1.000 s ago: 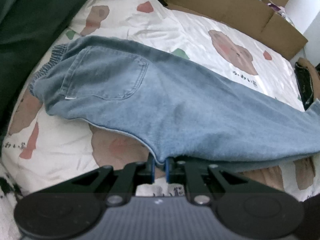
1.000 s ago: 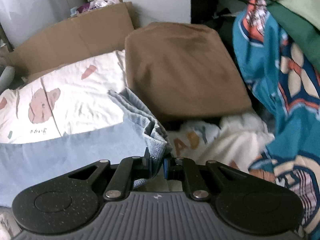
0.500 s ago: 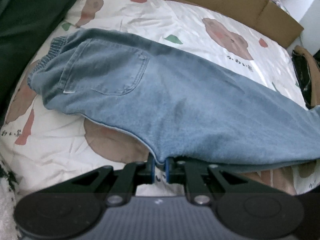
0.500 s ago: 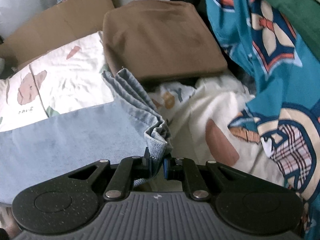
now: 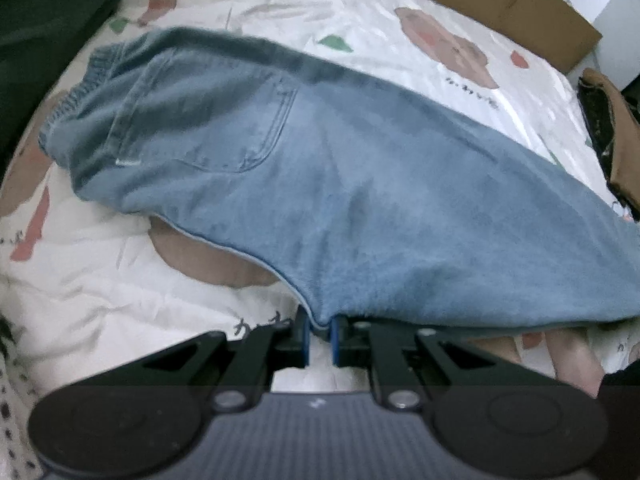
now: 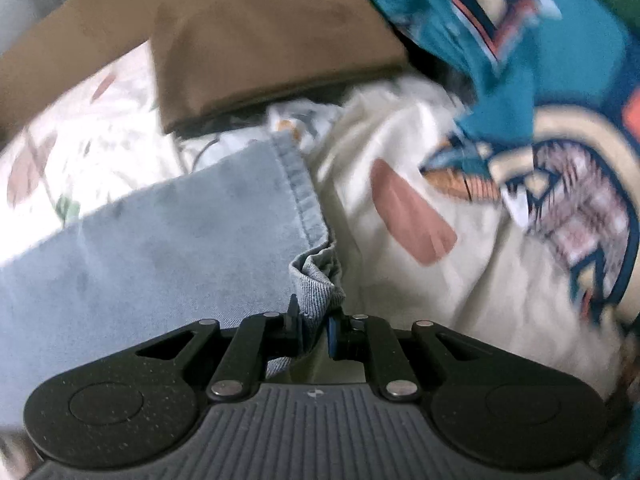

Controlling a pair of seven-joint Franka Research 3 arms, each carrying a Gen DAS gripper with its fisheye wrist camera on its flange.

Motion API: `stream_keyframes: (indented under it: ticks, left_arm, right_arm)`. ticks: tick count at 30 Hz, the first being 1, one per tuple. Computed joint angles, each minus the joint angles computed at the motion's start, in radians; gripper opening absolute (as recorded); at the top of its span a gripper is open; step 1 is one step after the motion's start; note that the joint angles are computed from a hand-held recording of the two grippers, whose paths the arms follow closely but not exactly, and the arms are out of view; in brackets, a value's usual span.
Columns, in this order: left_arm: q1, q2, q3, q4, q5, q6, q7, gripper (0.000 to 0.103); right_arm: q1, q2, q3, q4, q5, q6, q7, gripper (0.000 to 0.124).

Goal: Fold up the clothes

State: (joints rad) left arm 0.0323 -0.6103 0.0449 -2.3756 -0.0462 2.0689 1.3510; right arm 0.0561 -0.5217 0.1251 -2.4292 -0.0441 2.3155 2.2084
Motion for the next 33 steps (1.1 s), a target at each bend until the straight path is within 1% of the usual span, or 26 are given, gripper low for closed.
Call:
stream_keyframes:
  ticks: [2, 5, 6, 7, 9, 11, 14, 15, 17, 19, 21, 24, 27, 28, 30, 33]
  left_arm:
    - [0.008, 0.003, 0.002, -0.03, -0.021, 0.02, -0.039, 0.012]
    - [0.011, -0.007, -0.002, -0.055, -0.029, 0.029, -0.066, 0.016]
    - [0.011, -0.014, -0.001, -0.055, -0.027, 0.017, -0.068, 0.017]
    - [0.01, -0.02, 0.0, -0.054, -0.025, 0.002, -0.069, 0.018]
    - [0.014, -0.045, -0.005, -0.057, -0.009, -0.032, -0.078, 0.016]
    - [0.02, -0.066, -0.004, -0.052, 0.011, -0.048, -0.079, 0.017]
    - [0.031, -0.079, -0.005, -0.031, 0.043, -0.057, -0.089, 0.02]
    - [0.035, -0.079, -0.006, -0.024, 0.055, -0.053, -0.091, 0.021]
    - [0.043, -0.077, -0.007, -0.014, 0.081, -0.038, -0.094, 0.028]
    - [0.051, -0.061, -0.009, 0.006, 0.111, -0.021, -0.093, 0.031]
    - [0.062, -0.042, -0.012, 0.02, 0.139, 0.009, -0.098, 0.031]
    - [0.084, -0.009, -0.012, 0.031, 0.168, 0.082, -0.125, 0.03]
    - [0.115, 0.017, -0.008, 0.015, 0.182, 0.228, -0.191, 0.03]
    - [0.125, 0.033, -0.008, 0.019, 0.189, 0.261, -0.209, 0.03]
    - [0.15, 0.077, -0.016, 0.036, 0.219, 0.309, -0.241, 0.03]
    - [0.177, 0.139, -0.019, 0.065, 0.252, 0.358, -0.277, 0.03]
  right_arm:
    - [0.001, -0.012, -0.02, -0.045, 0.049, 0.054, 0.03, 0.014]
    - [-0.003, -0.019, -0.014, -0.059, 0.033, 0.033, 0.005, 0.024]
    - [-0.014, -0.028, -0.003, -0.056, 0.015, 0.008, 0.016, 0.025]
    - [-0.024, -0.039, 0.001, -0.058, 0.002, -0.008, 0.026, 0.028]
    - [-0.043, -0.062, 0.008, -0.062, -0.025, -0.039, 0.043, 0.029]
    - [-0.048, -0.076, -0.004, -0.067, -0.027, -0.053, 0.038, 0.03]
    - [-0.047, -0.078, -0.025, -0.066, -0.027, -0.031, -0.013, 0.033]
    - [-0.048, -0.072, -0.028, -0.059, -0.027, -0.024, -0.029, 0.033]
    - [-0.049, -0.061, -0.033, -0.046, -0.027, -0.009, -0.061, 0.034]
    - [-0.052, -0.04, -0.033, -0.025, -0.028, 0.002, -0.084, 0.035]
    - [-0.057, -0.015, -0.031, -0.005, -0.034, 0.015, -0.1, 0.035]
    - [-0.063, 0.022, -0.027, 0.023, -0.041, 0.034, -0.102, 0.036]
    - [-0.063, 0.052, -0.026, 0.046, -0.046, 0.053, -0.094, 0.036]
    - [-0.062, 0.064, -0.026, 0.054, -0.046, 0.058, -0.09, 0.036]
    - [-0.056, 0.087, -0.026, 0.071, -0.048, 0.067, -0.092, 0.036]
    - [-0.043, 0.123, -0.026, 0.095, -0.058, 0.075, -0.101, 0.036]
